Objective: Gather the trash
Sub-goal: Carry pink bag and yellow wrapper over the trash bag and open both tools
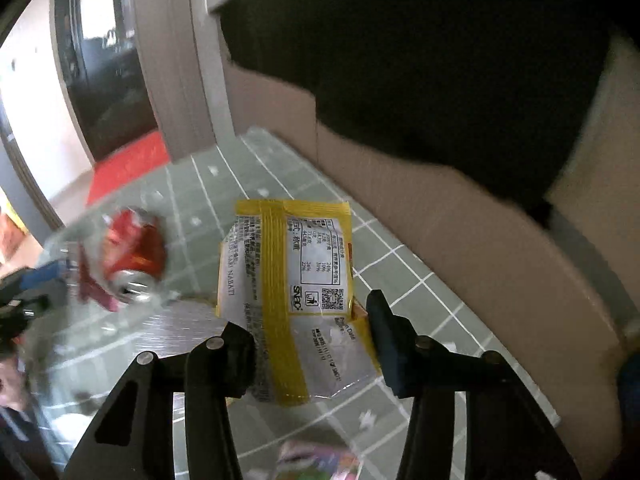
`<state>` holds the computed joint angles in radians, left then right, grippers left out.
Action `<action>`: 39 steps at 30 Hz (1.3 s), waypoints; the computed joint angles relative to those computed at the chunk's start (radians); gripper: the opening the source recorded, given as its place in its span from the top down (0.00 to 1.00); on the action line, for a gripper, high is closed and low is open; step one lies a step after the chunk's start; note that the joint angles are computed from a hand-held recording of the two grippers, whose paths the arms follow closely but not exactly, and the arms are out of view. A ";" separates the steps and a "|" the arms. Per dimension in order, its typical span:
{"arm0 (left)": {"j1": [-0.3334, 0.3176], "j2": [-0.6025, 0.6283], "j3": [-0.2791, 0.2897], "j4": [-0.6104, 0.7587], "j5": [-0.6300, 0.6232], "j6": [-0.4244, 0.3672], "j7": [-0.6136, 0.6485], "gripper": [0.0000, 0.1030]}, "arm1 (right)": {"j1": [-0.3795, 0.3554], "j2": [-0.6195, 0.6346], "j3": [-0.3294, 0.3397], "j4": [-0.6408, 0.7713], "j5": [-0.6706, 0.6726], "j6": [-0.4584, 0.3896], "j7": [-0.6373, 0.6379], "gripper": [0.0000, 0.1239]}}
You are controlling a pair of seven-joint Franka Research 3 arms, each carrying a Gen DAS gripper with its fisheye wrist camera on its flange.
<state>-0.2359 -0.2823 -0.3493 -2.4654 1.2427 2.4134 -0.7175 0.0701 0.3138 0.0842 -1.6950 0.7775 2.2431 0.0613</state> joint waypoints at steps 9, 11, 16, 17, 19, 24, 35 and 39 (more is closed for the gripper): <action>-0.061 0.053 -0.054 0.152 -0.021 -0.190 0.126 0.62 | -0.081 -0.194 -0.078 -0.165 0.169 -0.122 -0.064 0.63; -0.077 0.072 -0.056 0.185 -0.016 -0.216 0.136 0.62 | -0.096 -0.222 -0.103 -0.190 0.194 -0.144 -0.081 0.63; -0.122 0.135 -0.063 0.277 0.002 -0.278 0.171 0.62 | -0.118 -0.275 -0.146 -0.238 0.257 -0.142 -0.139 0.63; -0.133 0.151 -0.064 0.299 0.012 -0.290 0.179 0.62 | -0.126 -0.279 -0.157 -0.237 0.269 -0.155 -0.140 0.63; -0.157 0.183 -0.065 0.345 0.031 -0.312 0.194 0.62 | -0.143 -0.283 -0.176 -0.233 0.289 -0.177 -0.144 0.63; -0.225 0.292 -0.050 0.487 0.088 -0.334 0.255 0.62 | -0.184 -0.287 -0.206 -0.229 0.346 -0.185 -0.155 0.63; -0.380 0.599 0.053 0.853 0.178 -0.186 0.374 0.62 | -0.327 -0.225 -0.264 -0.157 0.441 -0.189 -0.154 0.62; -0.412 0.717 0.089 0.994 0.142 -0.102 0.439 0.62 | -0.366 -0.192 -0.261 -0.139 0.479 -0.147 -0.164 0.62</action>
